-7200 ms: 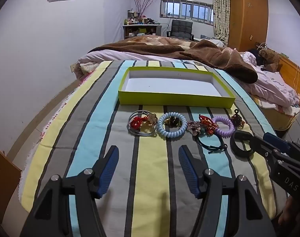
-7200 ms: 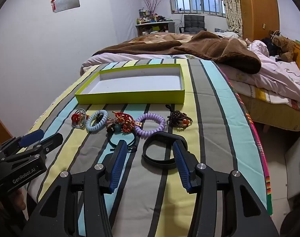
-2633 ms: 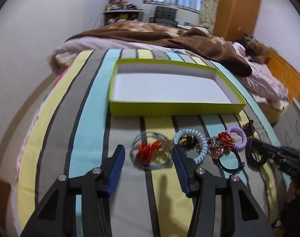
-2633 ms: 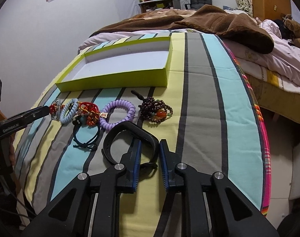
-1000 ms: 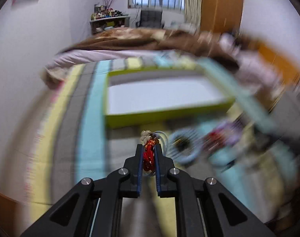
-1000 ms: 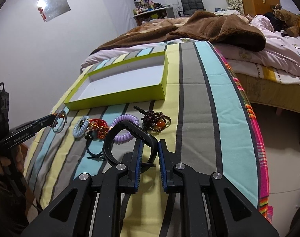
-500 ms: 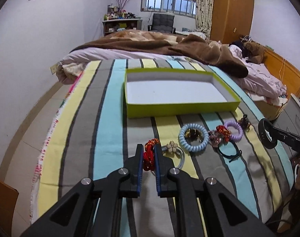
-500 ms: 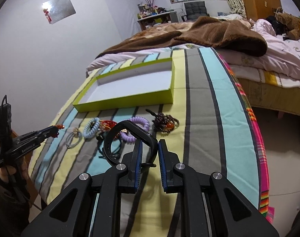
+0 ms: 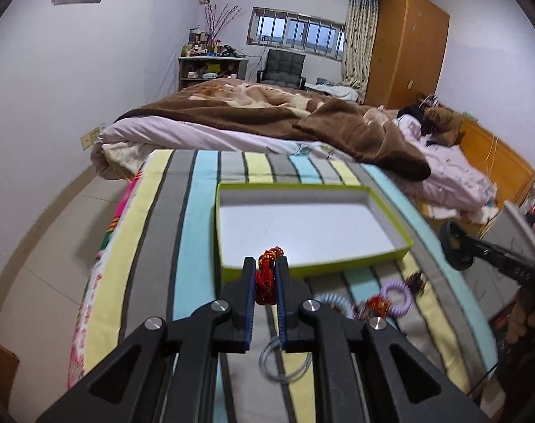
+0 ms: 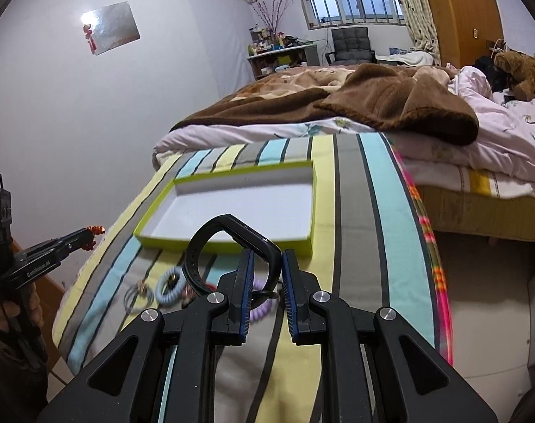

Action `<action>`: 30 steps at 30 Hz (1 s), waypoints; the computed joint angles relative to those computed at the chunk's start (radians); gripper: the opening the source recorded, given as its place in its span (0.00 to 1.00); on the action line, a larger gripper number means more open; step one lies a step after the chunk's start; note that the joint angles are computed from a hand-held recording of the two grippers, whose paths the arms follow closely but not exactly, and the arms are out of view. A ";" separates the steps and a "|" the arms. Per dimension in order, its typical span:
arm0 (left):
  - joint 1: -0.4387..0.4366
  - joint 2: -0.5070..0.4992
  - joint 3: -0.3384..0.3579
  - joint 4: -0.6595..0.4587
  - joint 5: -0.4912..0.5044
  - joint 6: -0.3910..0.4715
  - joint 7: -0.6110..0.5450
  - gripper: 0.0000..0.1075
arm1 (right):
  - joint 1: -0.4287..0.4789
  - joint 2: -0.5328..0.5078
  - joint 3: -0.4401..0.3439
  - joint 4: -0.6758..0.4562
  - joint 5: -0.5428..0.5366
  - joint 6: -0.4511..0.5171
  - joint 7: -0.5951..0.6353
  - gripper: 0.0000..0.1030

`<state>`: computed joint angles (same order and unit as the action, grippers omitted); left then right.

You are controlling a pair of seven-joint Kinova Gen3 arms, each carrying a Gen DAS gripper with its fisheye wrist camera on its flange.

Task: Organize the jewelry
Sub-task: 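Lift the red clip with the left gripper while the right gripper carries the black band over the tray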

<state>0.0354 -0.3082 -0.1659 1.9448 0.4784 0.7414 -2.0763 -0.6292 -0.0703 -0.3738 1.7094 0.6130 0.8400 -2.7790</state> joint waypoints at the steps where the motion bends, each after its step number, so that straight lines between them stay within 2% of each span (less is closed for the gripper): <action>1: 0.007 0.019 -0.008 -0.014 0.013 0.000 -0.009 0.10 | 0.003 0.011 0.005 -0.015 -0.002 0.003 0.016 0.16; 10: -0.032 0.169 0.029 -0.106 0.076 -0.015 -0.058 0.10 | 0.002 0.146 0.110 -0.146 -0.047 0.000 0.160 0.16; 18: -0.092 0.314 0.115 -0.191 0.090 -0.012 -0.059 0.10 | -0.016 0.289 0.205 -0.285 -0.120 0.029 0.300 0.16; 24: -0.114 0.399 0.169 -0.246 0.057 0.000 -0.025 0.10 | -0.022 0.383 0.253 -0.376 -0.184 0.067 0.410 0.16; 30: -0.120 0.441 0.199 -0.263 0.022 -0.003 0.013 0.10 | -0.041 0.425 0.287 -0.411 -0.204 0.092 0.450 0.16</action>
